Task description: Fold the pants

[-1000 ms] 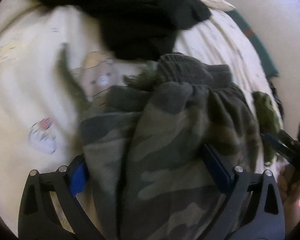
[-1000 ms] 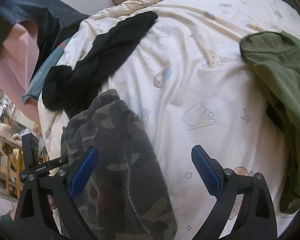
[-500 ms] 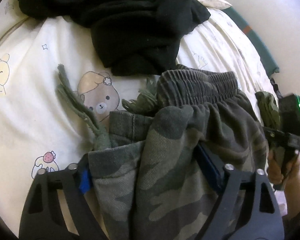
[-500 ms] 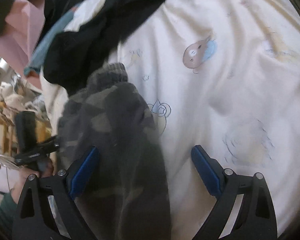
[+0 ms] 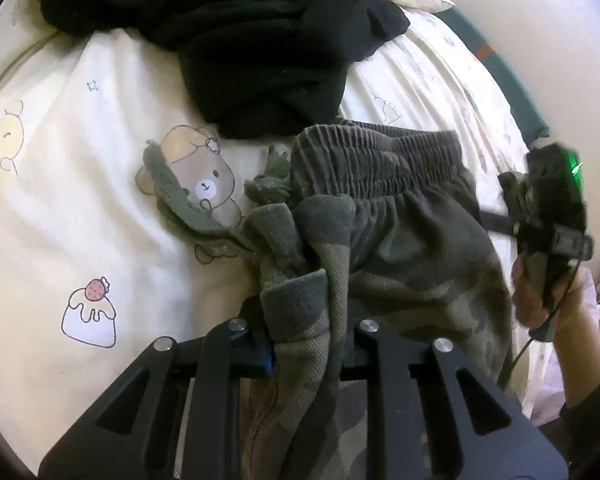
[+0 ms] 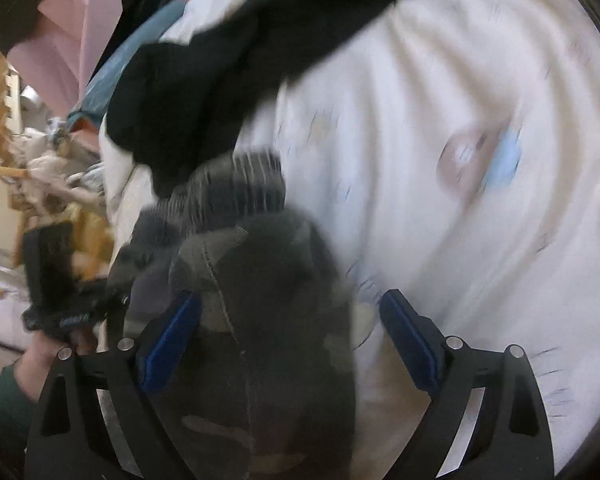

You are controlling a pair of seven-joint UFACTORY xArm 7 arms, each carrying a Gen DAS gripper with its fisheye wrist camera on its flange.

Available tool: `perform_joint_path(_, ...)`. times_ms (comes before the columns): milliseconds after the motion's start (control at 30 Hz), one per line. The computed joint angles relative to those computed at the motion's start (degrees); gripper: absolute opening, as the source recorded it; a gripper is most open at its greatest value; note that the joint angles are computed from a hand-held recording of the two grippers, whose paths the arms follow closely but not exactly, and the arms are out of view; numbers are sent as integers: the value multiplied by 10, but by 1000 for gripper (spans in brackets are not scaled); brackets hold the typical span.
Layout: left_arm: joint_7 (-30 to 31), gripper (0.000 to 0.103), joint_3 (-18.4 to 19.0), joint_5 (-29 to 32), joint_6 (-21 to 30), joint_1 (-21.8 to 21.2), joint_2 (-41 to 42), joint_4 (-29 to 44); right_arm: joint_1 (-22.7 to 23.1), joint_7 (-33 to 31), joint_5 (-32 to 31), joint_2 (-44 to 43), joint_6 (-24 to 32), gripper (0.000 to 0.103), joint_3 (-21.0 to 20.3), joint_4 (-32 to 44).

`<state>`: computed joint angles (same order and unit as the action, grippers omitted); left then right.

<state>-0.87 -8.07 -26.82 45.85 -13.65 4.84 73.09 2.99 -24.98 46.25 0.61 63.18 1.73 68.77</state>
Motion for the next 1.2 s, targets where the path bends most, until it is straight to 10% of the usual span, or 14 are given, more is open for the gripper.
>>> perform_joint_path(167, 26, 37, 6, -95, 20, 20, 11, -1, -21, -74, 74, 16, 134, 95, -7, 9)
perform_joint_path(333, -5, 46, -1, -29, 11, 5, 45, 37, -1, -52, 73, 26, 46, 95, 10, -3)
perform_joint_path(400, 0, 43, -6, -32, -10, 6, 41, 27, 2, -61, 92, 24, 25, 94, 15, -9)
perform_joint_path(500, 33, 18, -10, -55, -14, 11, 23, 14, 10, -99, 66, -1, 25, 57, 17, -13)
perform_joint_path(667, 74, 15, -6, -63, -12, 7, -17, 4, 18, -124, 38, -50, 24, 30, 2, -18)
perform_joint_path(1200, 194, 15, 12, -13, -2, -67, -249, -62, 80, -122, -61, -296, 45, 28, -33, -52)
